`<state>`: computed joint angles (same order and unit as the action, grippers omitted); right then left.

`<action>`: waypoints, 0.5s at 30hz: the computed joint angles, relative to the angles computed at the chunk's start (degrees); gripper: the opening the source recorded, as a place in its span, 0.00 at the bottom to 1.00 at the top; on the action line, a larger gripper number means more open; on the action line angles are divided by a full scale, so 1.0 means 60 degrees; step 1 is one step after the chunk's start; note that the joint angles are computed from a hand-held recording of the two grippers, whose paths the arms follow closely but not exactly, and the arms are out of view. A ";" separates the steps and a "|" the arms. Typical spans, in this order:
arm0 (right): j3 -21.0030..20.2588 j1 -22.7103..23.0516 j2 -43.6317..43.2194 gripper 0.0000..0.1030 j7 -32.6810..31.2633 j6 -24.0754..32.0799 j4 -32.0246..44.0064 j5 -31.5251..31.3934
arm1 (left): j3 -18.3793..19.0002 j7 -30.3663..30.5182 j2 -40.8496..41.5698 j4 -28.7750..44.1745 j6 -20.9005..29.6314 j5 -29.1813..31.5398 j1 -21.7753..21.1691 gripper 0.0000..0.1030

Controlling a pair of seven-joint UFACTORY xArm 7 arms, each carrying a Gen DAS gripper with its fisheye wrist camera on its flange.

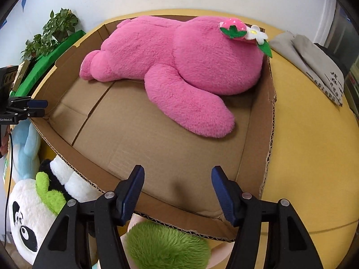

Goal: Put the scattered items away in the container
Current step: 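Move both tools toward the light-blue cat with red headband on the table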

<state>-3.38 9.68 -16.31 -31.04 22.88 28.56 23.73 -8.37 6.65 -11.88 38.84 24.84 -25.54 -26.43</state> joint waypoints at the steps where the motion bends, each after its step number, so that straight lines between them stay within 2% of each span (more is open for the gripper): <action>1: 0.0047 -0.0058 -0.0090 0.65 0.0079 0.0025 -0.0058 -0.0105 | -0.0007 0.0019 -0.0100 -0.0095 -0.0013 -0.0046 -0.0033 0.47; 4: 0.0346 -0.0350 -0.0389 0.68 0.0691 0.0067 -0.0248 -0.0730 | 0.0084 0.0110 -0.0351 -0.0270 -0.0048 -0.0328 -0.0146 0.47; 6: 0.0854 -0.0753 -0.0877 0.83 0.1681 -0.0195 -0.0535 -0.1661 | 0.0153 0.0069 -0.0950 -0.0605 -0.0261 -0.0502 -0.0206 0.47; 7: 0.0870 -0.0592 -0.1286 0.86 0.1894 -0.0291 -0.0711 -0.1693 | 0.0229 0.0071 -0.1311 -0.0798 -0.0396 -0.0640 -0.0290 0.47; 8: 0.0601 -0.0175 -0.1865 0.88 0.1769 -0.0266 -0.0906 -0.1438 | 0.0328 0.0077 -0.1822 -0.1098 -0.0565 -0.0939 -0.0499 0.47; 10: 0.0352 0.0556 -0.3227 0.94 0.1701 -0.0100 -0.1299 -0.1087 | 0.0431 -0.0168 -0.2950 -0.1693 -0.0813 -0.1195 -0.0766 0.54; 11: 0.0351 0.0840 -0.3919 0.98 0.1783 -0.0007 -0.1473 -0.1011 | 0.0304 -0.0548 -0.3823 -0.2178 -0.0956 -0.1134 -0.0770 0.71; 12: 0.0383 0.1181 -0.4574 1.00 0.1887 0.0129 -0.1586 -0.0931 | 0.0102 -0.0998 -0.4446 -0.2559 -0.1115 -0.1034 -0.0732 0.84; 15: 0.0832 0.2398 -0.5364 1.00 0.2501 0.0421 -0.1520 -0.0639 | -0.0396 -0.2372 -0.6567 -0.3821 -0.1086 -0.0892 -0.0567 0.84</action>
<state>1.61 24.07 -48.50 -16.03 25.40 19.44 19.89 -10.74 -7.58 -51.28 15.92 18.32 -30.90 -29.83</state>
